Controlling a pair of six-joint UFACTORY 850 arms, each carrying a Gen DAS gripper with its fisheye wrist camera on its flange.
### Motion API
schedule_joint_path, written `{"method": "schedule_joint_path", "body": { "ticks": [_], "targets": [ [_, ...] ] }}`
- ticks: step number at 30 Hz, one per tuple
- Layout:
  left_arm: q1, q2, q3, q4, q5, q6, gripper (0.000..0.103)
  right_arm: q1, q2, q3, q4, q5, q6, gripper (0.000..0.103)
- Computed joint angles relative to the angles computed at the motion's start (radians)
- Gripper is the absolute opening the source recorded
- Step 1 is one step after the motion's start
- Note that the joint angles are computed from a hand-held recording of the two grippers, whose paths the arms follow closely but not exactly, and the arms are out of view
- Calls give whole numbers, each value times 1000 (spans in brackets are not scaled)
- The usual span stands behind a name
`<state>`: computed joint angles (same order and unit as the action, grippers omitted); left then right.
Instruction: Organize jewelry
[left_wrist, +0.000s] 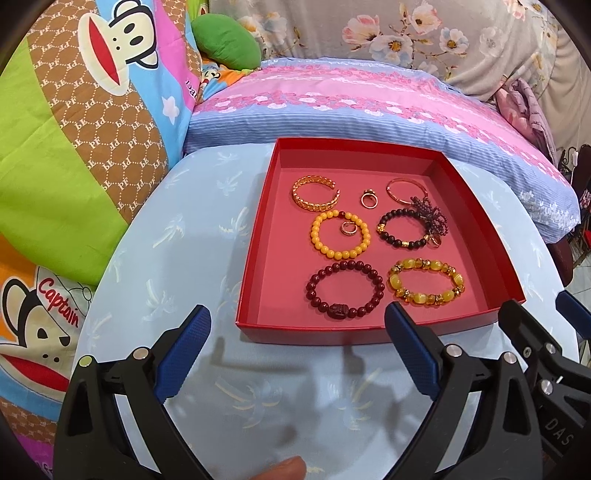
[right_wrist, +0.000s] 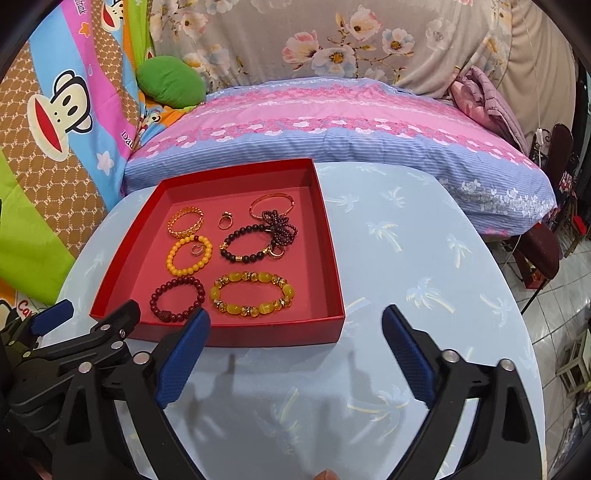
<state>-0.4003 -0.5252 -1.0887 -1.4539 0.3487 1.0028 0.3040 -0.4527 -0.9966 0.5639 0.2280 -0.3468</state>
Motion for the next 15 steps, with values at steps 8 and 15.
{"method": "schedule_joint_path", "body": {
  "ticks": [8,15],
  "targets": [
    [0,4,11,0,7,-8,91,-1,2,9,-57,6,58,90],
    [-3,4,18,8,14,-21,91,5,3,21,-29,27,29,90]
  ]
}}
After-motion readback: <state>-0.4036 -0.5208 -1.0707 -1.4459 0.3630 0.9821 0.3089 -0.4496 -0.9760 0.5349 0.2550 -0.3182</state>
